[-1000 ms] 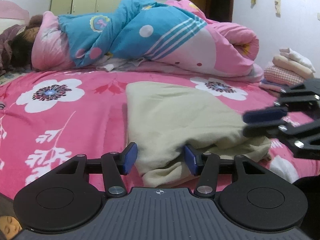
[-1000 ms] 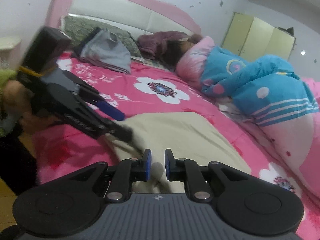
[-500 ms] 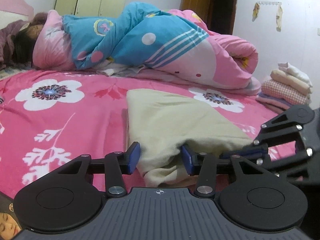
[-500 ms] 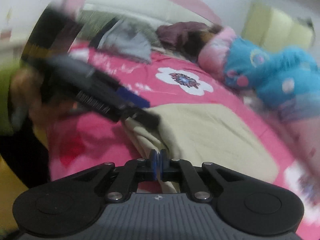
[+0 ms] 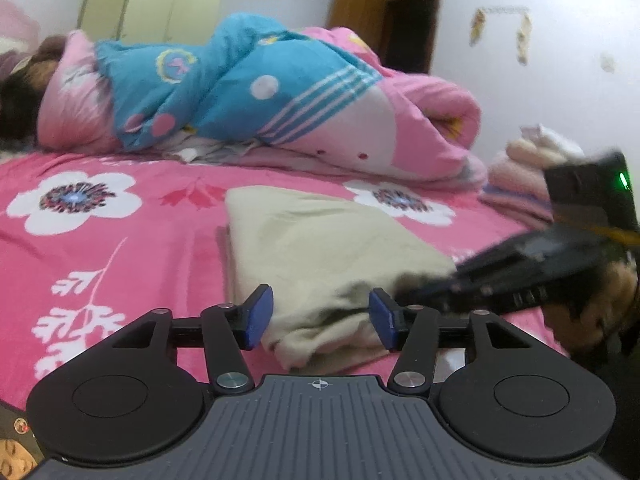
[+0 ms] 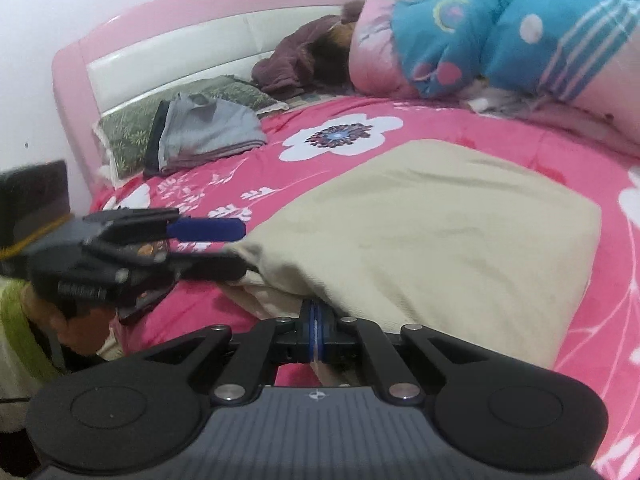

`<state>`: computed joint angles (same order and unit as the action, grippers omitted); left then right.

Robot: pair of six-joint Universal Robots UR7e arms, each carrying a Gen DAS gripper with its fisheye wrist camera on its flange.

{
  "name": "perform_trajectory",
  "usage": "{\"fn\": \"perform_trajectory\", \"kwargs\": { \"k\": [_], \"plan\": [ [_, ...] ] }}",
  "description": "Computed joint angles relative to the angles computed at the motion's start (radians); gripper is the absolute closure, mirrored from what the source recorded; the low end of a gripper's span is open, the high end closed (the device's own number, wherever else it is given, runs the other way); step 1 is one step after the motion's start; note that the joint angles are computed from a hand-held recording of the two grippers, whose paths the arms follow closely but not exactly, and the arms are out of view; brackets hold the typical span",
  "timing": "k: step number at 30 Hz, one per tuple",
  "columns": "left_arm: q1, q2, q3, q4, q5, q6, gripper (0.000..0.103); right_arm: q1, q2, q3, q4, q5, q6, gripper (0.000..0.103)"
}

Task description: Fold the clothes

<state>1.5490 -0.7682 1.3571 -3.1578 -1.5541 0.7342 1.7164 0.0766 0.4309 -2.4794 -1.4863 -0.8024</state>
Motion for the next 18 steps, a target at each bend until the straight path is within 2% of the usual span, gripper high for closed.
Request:
{"fn": "perform_trajectory", "kwargs": {
  "k": [4, 8, 11, 15, 18],
  "plan": [
    [-0.009, 0.003, 0.021, -0.039, 0.030, 0.061, 0.047, -0.005, 0.010, -0.031, 0.027, 0.015, 0.040, 0.103],
    [-0.007, -0.001, 0.026, -0.044, 0.025, 0.073, 0.047, -0.006, 0.014, -0.044, 0.034, 0.023, 0.062, 0.103],
    [-0.017, 0.016, 0.027, -0.090, 0.065, 0.100, 0.047, -0.006, 0.021, -0.052, 0.028, 0.019, 0.063, 0.103],
    [-0.039, 0.052, 0.009, -0.143, 0.160, 0.121, 0.047, -0.001, -0.002, 0.005, -0.023, 0.010, 0.039, 0.103],
    [-0.043, 0.060, -0.004, -0.143, 0.180, 0.099, 0.047, -0.001, -0.069, 0.136, -0.126, 0.025, 0.016, 0.102]
  ]
}}
